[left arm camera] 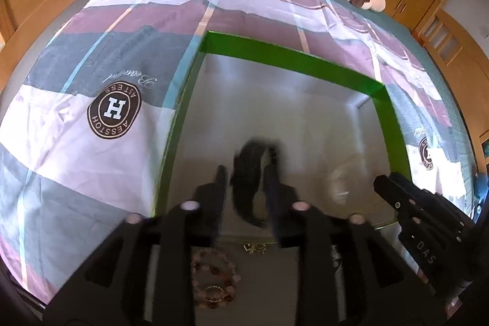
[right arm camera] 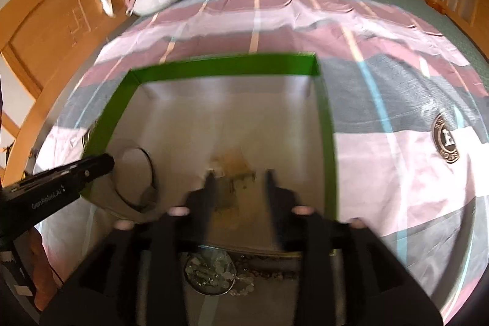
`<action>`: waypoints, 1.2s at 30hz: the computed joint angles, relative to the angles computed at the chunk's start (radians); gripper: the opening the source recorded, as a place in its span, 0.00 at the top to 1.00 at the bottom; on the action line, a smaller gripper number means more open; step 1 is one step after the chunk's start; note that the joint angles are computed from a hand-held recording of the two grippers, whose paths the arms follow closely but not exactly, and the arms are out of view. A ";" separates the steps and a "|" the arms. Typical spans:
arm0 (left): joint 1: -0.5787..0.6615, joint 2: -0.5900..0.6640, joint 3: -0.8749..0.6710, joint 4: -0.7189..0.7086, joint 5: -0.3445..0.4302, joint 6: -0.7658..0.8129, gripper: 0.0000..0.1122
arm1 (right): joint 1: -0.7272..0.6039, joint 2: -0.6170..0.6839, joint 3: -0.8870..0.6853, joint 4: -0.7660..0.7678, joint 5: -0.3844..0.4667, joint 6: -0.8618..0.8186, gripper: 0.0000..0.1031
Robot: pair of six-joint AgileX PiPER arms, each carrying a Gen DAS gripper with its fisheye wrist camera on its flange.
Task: Organize jewelry
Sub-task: 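Carry both watches into the green box and open both tools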
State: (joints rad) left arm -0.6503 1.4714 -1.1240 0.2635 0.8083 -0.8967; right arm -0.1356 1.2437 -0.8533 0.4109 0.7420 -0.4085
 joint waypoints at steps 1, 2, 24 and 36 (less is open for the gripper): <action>-0.006 -0.010 0.002 0.017 0.006 -0.016 0.68 | -0.018 -0.020 0.005 0.020 -0.005 -0.017 0.50; -0.007 -0.016 0.002 0.023 0.011 -0.020 0.68 | -0.028 -0.032 0.005 0.031 -0.003 -0.027 0.50; 0.138 -0.080 0.088 -0.184 0.083 0.127 0.71 | -0.266 0.084 -0.034 0.034 0.150 -0.033 0.94; 0.130 0.014 0.062 -0.118 -0.038 0.049 0.71 | -0.270 0.150 -0.057 0.112 0.048 -0.037 0.91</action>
